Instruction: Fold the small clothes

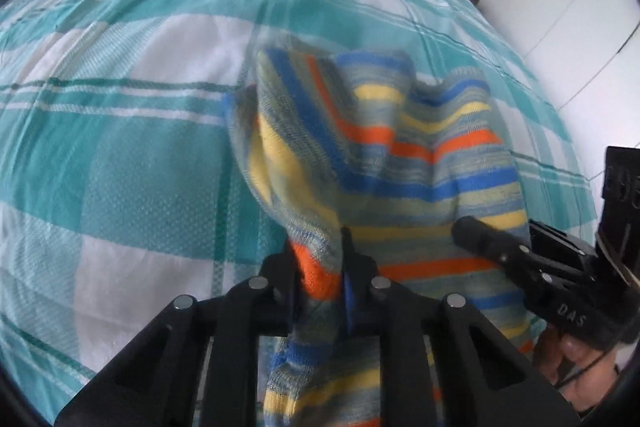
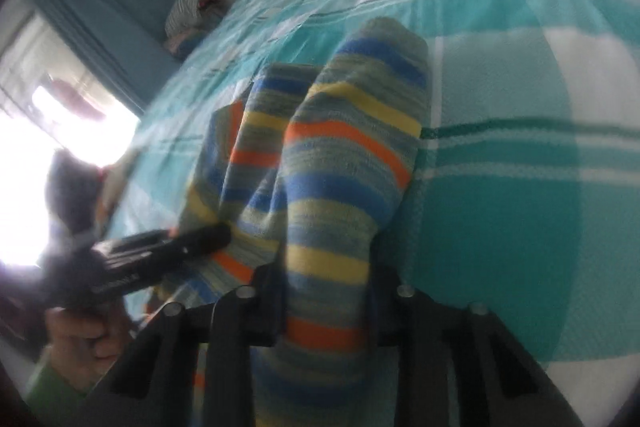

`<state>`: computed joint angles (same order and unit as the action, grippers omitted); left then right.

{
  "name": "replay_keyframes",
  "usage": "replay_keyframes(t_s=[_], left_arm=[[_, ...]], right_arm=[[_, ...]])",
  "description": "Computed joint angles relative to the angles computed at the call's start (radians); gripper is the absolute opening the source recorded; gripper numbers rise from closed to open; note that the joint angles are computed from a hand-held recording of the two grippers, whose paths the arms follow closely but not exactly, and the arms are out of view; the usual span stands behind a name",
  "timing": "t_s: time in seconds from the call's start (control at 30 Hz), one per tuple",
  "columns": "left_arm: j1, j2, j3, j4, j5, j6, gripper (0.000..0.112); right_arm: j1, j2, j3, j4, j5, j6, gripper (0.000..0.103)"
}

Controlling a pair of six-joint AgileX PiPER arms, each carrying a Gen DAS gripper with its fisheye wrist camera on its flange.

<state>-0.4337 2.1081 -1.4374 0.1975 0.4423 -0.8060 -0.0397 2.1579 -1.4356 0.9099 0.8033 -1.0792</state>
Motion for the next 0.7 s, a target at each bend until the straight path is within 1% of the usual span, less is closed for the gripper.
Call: replay_keyframes(t_s=[0.03, 0.07, 0.13, 0.2, 0.23, 0.27, 0.3, 0.33, 0.37, 0.4, 0.43, 0.47, 0.5, 0.57, 0.6, 0.67, 0.7], left_arm=[[-0.014, -0.023, 0.008, 0.052, -0.002, -0.045, 0.015], [-0.026, -0.050, 0.021, 0.087, -0.014, -0.073, 0.015], [-0.043, -0.106, 0.039, 0.137, -0.042, -0.123, 0.015], [-0.062, -0.134, 0.021, 0.152, -0.046, -0.137, 0.016], [-0.075, -0.129, -0.007, 0.163, -0.032, -0.141, 0.021], [-0.089, -0.104, -0.053, 0.174, -0.001, -0.144, 0.028], [-0.103, -0.068, -0.107, 0.172, 0.054, -0.134, 0.054], [-0.125, -0.019, -0.172, 0.208, 0.143, -0.164, 0.080], [-0.144, 0.017, -0.215, 0.268, 0.214, -0.215, 0.084], [-0.176, 0.040, -0.228, 0.353, 0.279, -0.293, 0.083], [-0.203, 0.050, -0.224, 0.414, 0.327, -0.347, 0.083], [-0.238, 0.046, -0.199, 0.477, 0.369, -0.410, 0.083], [-0.269, 0.035, -0.172, 0.532, 0.406, -0.468, 0.084], [-0.341, 0.004, -0.116, 0.634, 0.489, -0.588, 0.093], [-0.381, -0.018, -0.087, 0.685, 0.530, -0.649, 0.100], [-0.458, -0.052, -0.052, 0.766, 0.621, -0.735, 0.101], [-0.497, -0.063, -0.055, 0.782, 0.675, -0.749, 0.101]], right_arm=[[0.010, -0.054, 0.050, 0.025, -0.033, -0.043, 0.025], [0.006, -0.096, 0.082, 0.057, -0.034, -0.087, 0.024], [-0.021, -0.183, 0.131, 0.120, -0.004, -0.160, 0.024], [-0.058, -0.258, 0.153, 0.156, 0.028, -0.194, 0.024], [-0.076, -0.270, 0.140, 0.157, 0.046, -0.192, 0.024], [-0.092, -0.274, 0.124, 0.150, 0.057, -0.182, 0.024], [-0.107, -0.270, 0.106, 0.138, 0.062, -0.161, 0.025], [-0.131, -0.248, 0.077, 0.109, 0.070, -0.124, 0.033], [-0.139, -0.219, 0.042, 0.056, 0.063, -0.067, 0.056], [-0.150, -0.190, 0.020, -0.029, 0.021, 0.009, 0.074], [-0.164, -0.187, 0.029, -0.080, -0.016, 0.045, 0.096], [-0.184, -0.198, 0.060, -0.106, -0.057, 0.041, 0.096], [-0.208, -0.223, 0.107, -0.105, -0.089, -0.002, 0.096], [-0.243, -0.315, 0.237, -0.083, -0.185, -0.109, 0.096], [-0.254, -0.378, 0.312, -0.072, -0.236, -0.152, 0.096], [-0.286, -0.482, 0.410, -0.038, -0.267, -0.226, 0.096], [-0.306, -0.543, 0.457, -0.019, -0.262, -0.261, 0.096]])
